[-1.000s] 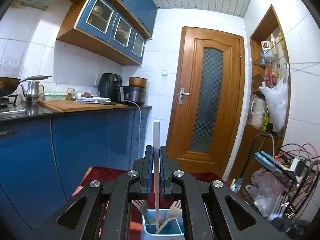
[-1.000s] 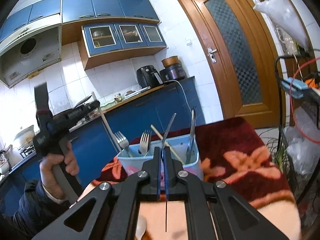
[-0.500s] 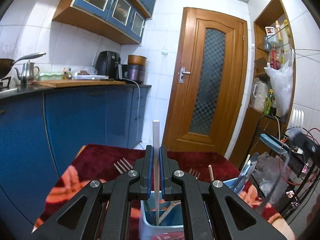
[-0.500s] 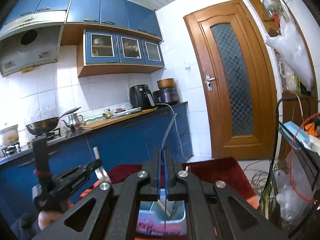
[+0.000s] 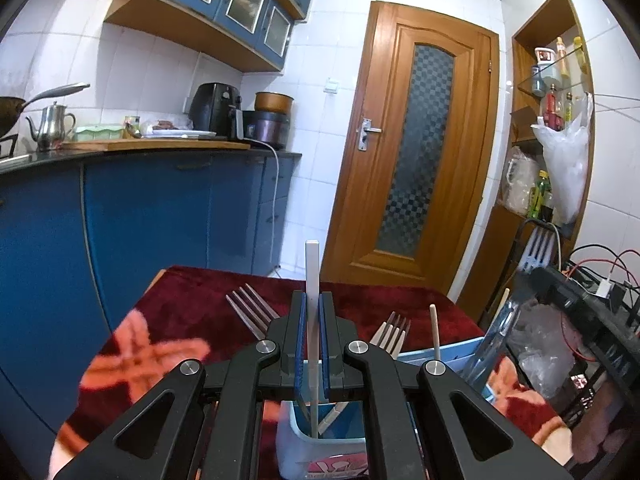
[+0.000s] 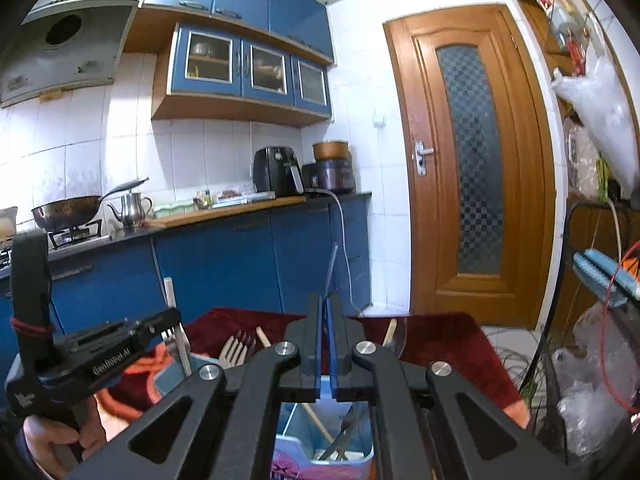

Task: Organize utensils
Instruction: 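Open the left tool to drop the white stick into the caddy while the right tool releases the fork, then withdraw both open tools from the caddy back over the utensils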

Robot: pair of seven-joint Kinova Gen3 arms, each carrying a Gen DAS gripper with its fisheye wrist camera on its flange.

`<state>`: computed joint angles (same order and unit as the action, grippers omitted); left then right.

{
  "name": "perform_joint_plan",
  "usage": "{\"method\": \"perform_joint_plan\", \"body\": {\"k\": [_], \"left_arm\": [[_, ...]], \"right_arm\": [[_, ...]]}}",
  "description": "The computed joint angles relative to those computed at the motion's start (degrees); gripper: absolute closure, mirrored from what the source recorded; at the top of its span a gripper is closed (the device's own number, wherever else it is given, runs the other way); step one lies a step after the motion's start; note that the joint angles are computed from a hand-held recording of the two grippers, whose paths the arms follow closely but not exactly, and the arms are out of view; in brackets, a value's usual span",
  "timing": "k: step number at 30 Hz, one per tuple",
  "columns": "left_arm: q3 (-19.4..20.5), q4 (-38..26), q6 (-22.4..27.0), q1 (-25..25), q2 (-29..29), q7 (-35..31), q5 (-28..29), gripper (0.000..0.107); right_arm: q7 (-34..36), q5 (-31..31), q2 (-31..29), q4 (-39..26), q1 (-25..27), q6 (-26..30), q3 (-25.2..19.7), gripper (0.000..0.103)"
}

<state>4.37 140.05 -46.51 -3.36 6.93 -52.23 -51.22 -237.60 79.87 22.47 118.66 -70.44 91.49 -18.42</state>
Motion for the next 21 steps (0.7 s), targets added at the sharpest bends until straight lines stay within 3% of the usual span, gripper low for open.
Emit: {"method": "perform_joint_plan", "body": {"k": [6,8,11,21], "left_arm": [[0.3,-0.5,0.6,-0.3,0.2,2.2,-2.5,0.100],[0.3,-0.7,1.0,-0.4,0.1,3.5,-3.4,0.088],[0.1,-1.0,1.1,-0.8,0.0,5.6,-5.1,0.068],[-1.3,-0.1,1.9,-1.2,-3.2,10.9,-10.9,0.067]], "right_arm": [[-4.9,-0.4,-2.0,2.9,2.6,-7.3,-0.8,0.098],[-7.1,0.2,-2.6,4.2,3.1,-9.3,-1.1,0.096],[-9.4,0.6,-2.8,5.1,3.0,-10.2,-1.5,0.080],[-10.1,-1.1,-3.6,4.6,0.4,-7.8,-2.9,0.073]]}}
